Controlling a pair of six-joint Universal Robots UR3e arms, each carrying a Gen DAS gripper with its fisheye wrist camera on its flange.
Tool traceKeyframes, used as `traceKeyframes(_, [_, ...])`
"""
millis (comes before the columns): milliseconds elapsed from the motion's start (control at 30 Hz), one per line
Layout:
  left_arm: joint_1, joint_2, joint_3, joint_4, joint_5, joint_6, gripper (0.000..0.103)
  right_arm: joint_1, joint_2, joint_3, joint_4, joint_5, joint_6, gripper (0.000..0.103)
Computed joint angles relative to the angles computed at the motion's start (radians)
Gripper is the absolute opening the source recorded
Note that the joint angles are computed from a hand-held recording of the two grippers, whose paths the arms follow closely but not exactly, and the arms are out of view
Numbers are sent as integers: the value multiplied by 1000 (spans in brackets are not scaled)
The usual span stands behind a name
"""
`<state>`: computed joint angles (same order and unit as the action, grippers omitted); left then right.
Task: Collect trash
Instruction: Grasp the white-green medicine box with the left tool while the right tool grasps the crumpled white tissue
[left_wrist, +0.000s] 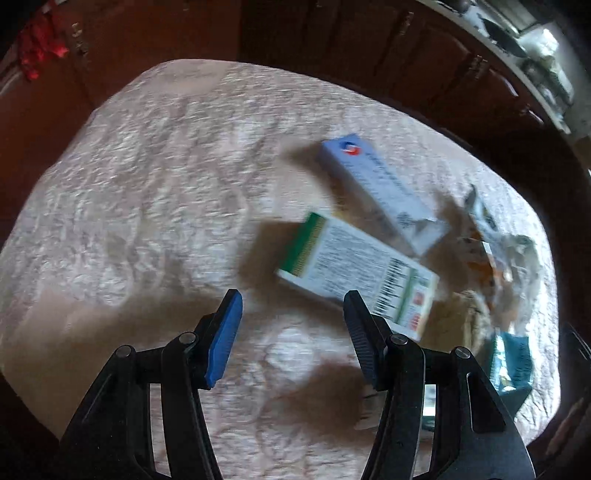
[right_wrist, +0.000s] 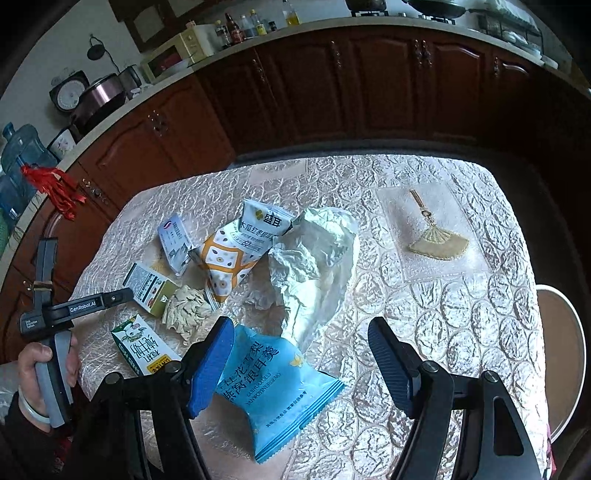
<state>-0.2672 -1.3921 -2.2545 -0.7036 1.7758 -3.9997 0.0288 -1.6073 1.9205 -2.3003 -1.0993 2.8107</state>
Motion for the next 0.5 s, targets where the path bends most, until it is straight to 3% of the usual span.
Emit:
traceKeyframes(267, [58,129,-64,-53,-34,3,56,-8,14,-18,6,3,8,73])
traceKeyframes(400, [29,45,-2,-127,-24,-8,56,-10,23,-25,0,7,9,73])
traceKeyframes(500, [62,-32,26,-86,-22,18,56,-1,55,-43,-2,-4,24,73])
